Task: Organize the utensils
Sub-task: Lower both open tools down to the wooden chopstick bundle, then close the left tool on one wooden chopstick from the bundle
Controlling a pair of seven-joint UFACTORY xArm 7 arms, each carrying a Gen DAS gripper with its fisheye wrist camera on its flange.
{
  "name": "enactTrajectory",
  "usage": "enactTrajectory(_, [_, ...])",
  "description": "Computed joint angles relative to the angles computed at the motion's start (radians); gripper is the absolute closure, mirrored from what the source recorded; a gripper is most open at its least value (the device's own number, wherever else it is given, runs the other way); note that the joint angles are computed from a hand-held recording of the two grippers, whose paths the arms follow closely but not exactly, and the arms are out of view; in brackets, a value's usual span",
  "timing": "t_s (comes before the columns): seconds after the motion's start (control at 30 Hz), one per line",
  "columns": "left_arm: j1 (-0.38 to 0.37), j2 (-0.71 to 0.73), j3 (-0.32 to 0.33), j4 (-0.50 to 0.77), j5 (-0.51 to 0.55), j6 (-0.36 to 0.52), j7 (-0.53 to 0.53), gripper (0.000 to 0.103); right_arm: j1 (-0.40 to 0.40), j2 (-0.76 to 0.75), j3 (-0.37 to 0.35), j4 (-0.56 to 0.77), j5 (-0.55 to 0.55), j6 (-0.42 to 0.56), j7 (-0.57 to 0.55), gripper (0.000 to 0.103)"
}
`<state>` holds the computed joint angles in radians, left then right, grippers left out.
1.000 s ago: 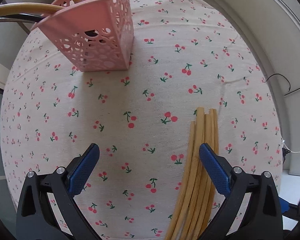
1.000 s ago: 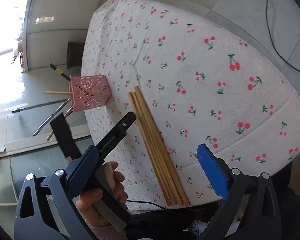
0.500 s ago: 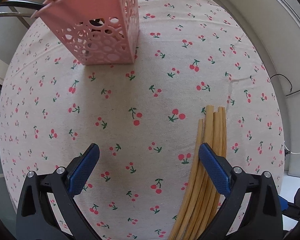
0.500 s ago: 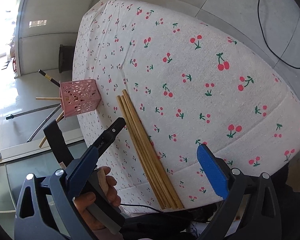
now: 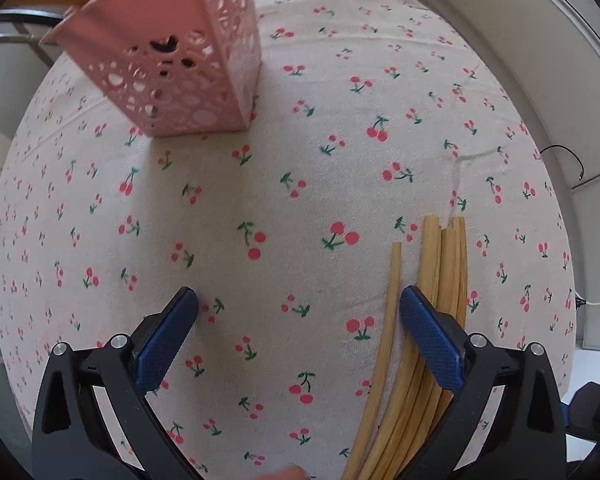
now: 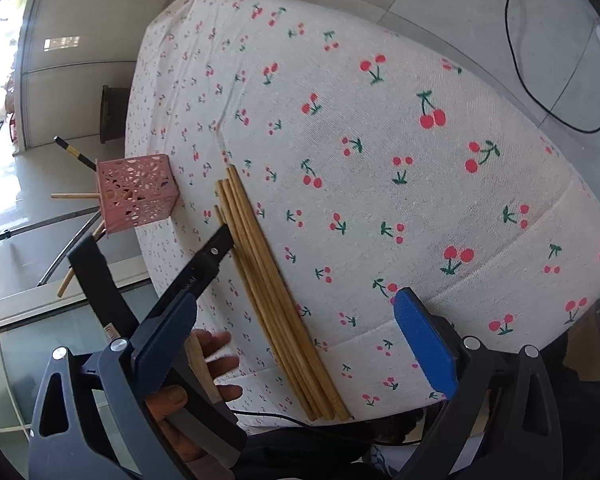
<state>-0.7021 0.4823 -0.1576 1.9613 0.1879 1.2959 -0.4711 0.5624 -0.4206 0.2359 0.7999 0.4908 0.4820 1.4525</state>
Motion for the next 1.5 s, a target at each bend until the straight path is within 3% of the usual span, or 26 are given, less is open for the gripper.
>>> enactTrajectory(0.37, [-0.012,0.039,0.005,0.068,0.005,0.019,0.026,0.006,-0.053,0.053,0.025,0.072,-0.094,0.112,0.063,0.007])
enactTrajectory(0.63, [0.043,-0.110,-0.021,-0.148,-0.020,-0.071,0.082,0.006,-0.106,0.164,0.050,0.237,-0.286,0.312,0.092,0.007])
enactTrajectory(0.73, [0.056,-0.143,-0.029,-0.209,-0.012,-0.119,0.101,0.006,-0.112,0.173,0.052,0.248,-0.319,0.326,0.121,0.006])
enactTrajectory(0.83, [0.054,-0.124,-0.032,-0.179,-0.013,-0.090,0.085,0.007,-0.110,0.187,0.051,0.263,-0.335,0.335,0.124,0.006])
enactTrajectory(0.87, [0.052,-0.125,-0.030,-0.181,-0.008,-0.101,0.075,0.011,-0.108,0.189,0.051,0.266,-0.340,0.340,0.121,0.006])
enactTrajectory(0.93, [0.045,-0.119,-0.030,-0.163,0.004,-0.125,0.066,0.031,-0.107,0.197,0.053,0.280,-0.354,0.355,0.126,0.006])
enactTrajectory(1.0, [0.047,-0.126,-0.040,-0.162,-0.012,-0.132,0.090,0.069,-0.111,0.213,0.058,0.304,-0.387,0.384,0.139,0.006])
enactTrajectory(1.07, [0.063,-0.137,-0.049,-0.170,-0.061,-0.134,0.107,0.093,-0.113,0.241,0.061,0.345,-0.429,0.434,0.141,0.006])
enactTrajectory(1.2, [0.101,-0.182,-0.049,-0.233,-0.123,-0.164,0.116,0.098,-0.104,0.311,0.066,0.453,-0.536,0.580,0.131,0.006])
enactTrajectory(1.5, [0.163,-0.248,-0.052,-0.292,-0.199,-0.152,0.129,0.098,-0.075,0.392,0.041,0.544,-0.570,0.644,0.111,0.006])
